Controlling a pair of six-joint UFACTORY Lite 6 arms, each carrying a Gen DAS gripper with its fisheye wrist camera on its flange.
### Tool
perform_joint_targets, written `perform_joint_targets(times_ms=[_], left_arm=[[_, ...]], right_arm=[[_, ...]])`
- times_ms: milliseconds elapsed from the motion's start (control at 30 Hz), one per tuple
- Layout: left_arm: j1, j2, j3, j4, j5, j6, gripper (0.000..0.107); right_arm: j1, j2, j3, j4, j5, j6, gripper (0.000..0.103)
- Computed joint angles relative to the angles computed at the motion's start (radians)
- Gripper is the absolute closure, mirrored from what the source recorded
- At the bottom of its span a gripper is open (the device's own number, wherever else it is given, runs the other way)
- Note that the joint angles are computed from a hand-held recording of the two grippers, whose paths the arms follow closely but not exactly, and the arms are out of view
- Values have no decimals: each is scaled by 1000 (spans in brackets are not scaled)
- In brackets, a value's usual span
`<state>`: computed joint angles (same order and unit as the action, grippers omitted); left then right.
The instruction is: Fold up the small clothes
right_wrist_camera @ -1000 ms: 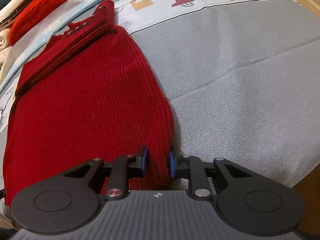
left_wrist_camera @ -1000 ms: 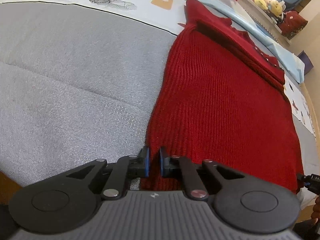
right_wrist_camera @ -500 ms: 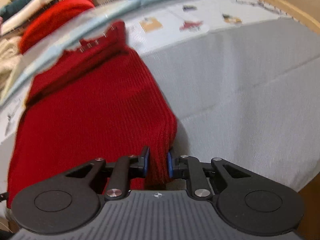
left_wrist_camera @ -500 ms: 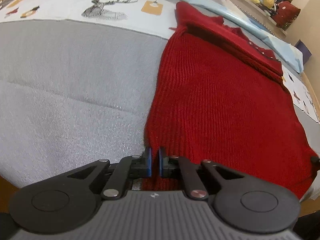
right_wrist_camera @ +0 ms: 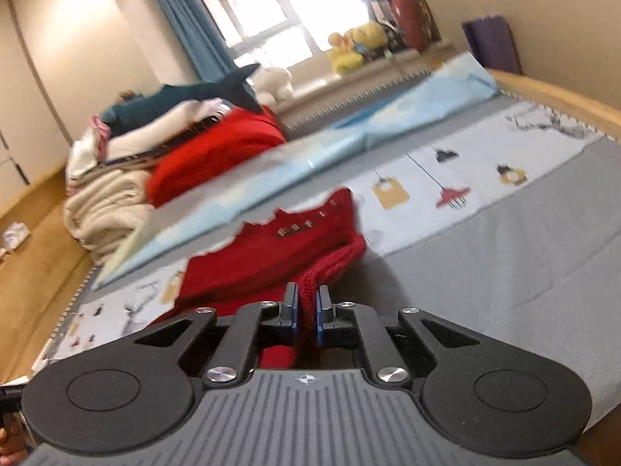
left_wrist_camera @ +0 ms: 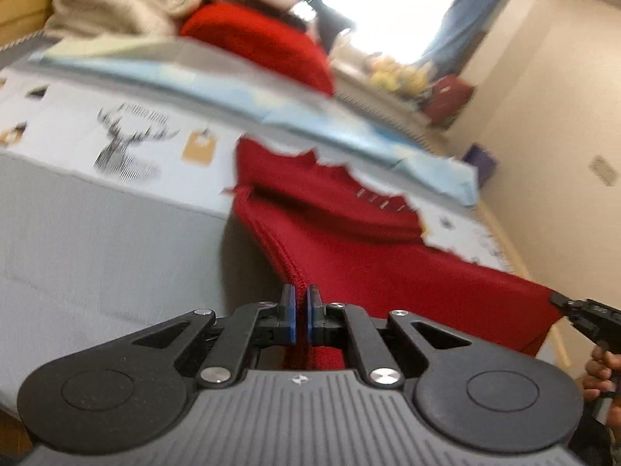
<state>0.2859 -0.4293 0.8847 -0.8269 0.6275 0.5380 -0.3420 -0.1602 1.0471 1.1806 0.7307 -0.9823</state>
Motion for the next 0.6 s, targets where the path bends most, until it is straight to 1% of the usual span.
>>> perform_joint_targets(times_ms=[67, 200, 233, 300, 333, 367, 400, 433, 467, 500, 533, 567, 600], left_arm=[[51, -49, 8, -19, 71, 20, 103], [267, -134, 25, -103, 315, 102, 103], [344, -154, 37, -119, 397, 115, 103], [538, -174, 68, -171, 597, 157, 103], [617, -177, 86, -190, 674, 173, 103], [663, -169, 104, -201, 717, 177, 103], [683, -152, 124, -204, 737, 168, 103], [672, -126, 150, -193, 729, 143, 103], [620, -89, 168, -181, 680, 126, 103], [556, -51, 179, -161, 609, 117, 103], [475, 0, 192, -126, 520, 97, 103], [391, 67, 215, -87, 428, 59, 103], [308, 168, 255, -56, 333, 33, 103]], right_arm=[[-41, -58, -18, 6, 49, -24, 96], [-184, -174, -47, -3, 217, -21, 96], [-234, -200, -52, -4, 273, -22, 96], [-351, -248, -55, -3, 405, -15, 96], [-403, -260, -50, 2, 463, -17, 96], [-453, -270, -45, 9, 517, -23, 96], [-485, -267, -38, 13, 547, -20, 96], [-492, -259, -34, 14, 553, -10, 96], [-467, -227, -20, 11, 530, 9, 96], [-421, -186, -6, 4, 481, 23, 96], [-362, -144, 10, -12, 409, 37, 96], [-285, -79, 41, -36, 321, 61, 96], [-212, 7, 91, -63, 249, 98, 96]])
